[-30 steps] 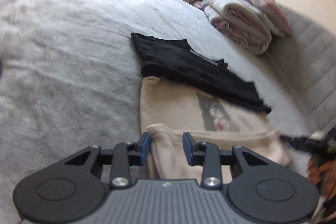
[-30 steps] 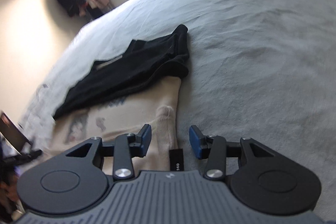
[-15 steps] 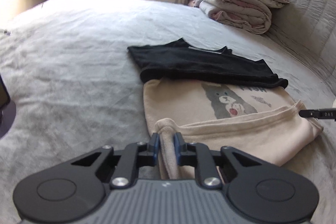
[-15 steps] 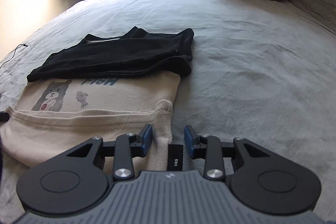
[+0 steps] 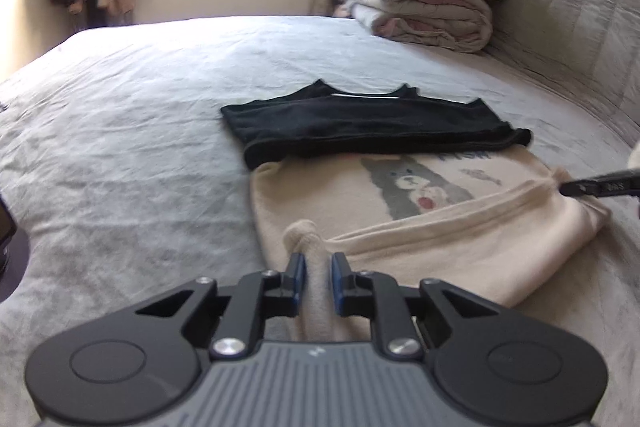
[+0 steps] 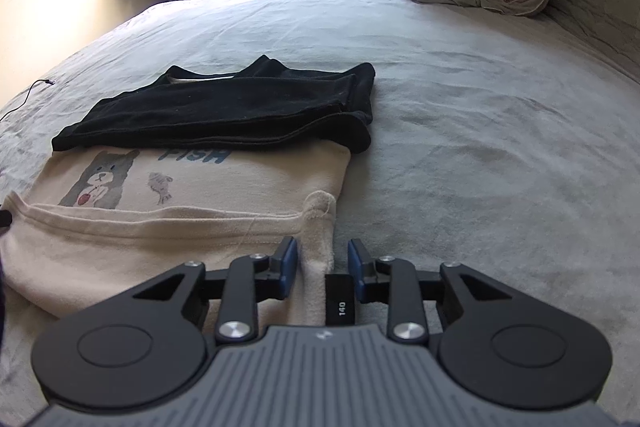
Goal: Fold clothes
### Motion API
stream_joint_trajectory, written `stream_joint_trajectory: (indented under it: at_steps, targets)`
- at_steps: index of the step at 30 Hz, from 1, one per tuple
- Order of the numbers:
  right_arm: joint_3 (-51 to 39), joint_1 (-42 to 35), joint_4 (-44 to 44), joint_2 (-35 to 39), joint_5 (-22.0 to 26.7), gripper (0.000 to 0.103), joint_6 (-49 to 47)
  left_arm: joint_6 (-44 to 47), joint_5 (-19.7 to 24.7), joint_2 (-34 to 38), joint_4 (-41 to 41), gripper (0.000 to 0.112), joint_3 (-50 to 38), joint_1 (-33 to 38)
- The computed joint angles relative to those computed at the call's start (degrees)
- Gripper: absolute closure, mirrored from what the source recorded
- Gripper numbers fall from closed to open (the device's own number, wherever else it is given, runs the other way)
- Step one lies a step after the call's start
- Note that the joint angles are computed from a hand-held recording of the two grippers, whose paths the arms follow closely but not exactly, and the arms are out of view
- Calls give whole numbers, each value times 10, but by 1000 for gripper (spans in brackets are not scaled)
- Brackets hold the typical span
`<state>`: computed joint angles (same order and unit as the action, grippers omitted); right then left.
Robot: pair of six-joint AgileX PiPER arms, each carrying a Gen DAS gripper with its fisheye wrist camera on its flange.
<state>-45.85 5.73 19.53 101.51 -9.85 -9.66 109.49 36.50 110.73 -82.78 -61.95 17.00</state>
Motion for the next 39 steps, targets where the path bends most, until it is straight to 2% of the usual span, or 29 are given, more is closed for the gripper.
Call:
stream_joint_trajectory:
  at_steps: [3, 6, 9, 10, 13, 15, 16, 18, 20, 27, 29, 32, 34, 37, 39]
  targets:
    - [4, -1, -23, 0, -6, 75, 22, 26, 14, -2, -3, 98, 6, 3]
    - [4, -4, -45, -1, -3, 75, 46, -6, 1, 2, 16, 98, -1, -2]
    - [4, -1, -21, 0, -4, 74, 24, -86, 4, 17, 59, 95, -29, 0]
    - [4, 1, -14, 0, -6, 74, 17, -130, 14, 26, 80, 92, -45, 4]
    - [7, 2, -16, 1, -12, 74, 24, -251, 62, 59, 124, 91, -96, 23]
    - [11, 1, -41, 1, -19, 83, 53, -313, 92, 80, 136, 92, -124, 34]
    - [13, 2, -44, 0, -25, 89, 59, -331, 99, 85, 137, 101, -130, 37]
    - [20, 5, -47, -2, -38, 90, 66, -365, 111, 95, 137, 105, -142, 43]
    - [35, 15, -16, -6, -68, 91, 47, -334, 109, 85, 105, 105, -121, 46]
    - [87, 49, 54, -12, -183, 94, 0, -124, 96, 47, -38, 105, -40, 46]
    - [99, 55, 58, -15, -210, 94, -8, -112, 96, 46, -41, 105, -41, 46]
    - [109, 68, 78, -13, -238, 94, -45, -103, 67, 38, -24, 105, -40, 35]
    - [109, 74, 89, -10, -241, 94, -69, -115, 47, 35, 5, 105, -42, 28]
    - [100, 72, 97, -3, -219, 94, -96, -139, 26, 36, 51, 103, -49, 18]
    - [92, 71, 101, 3, -203, 94, -102, -166, 32, 43, 68, 99, -62, 18]
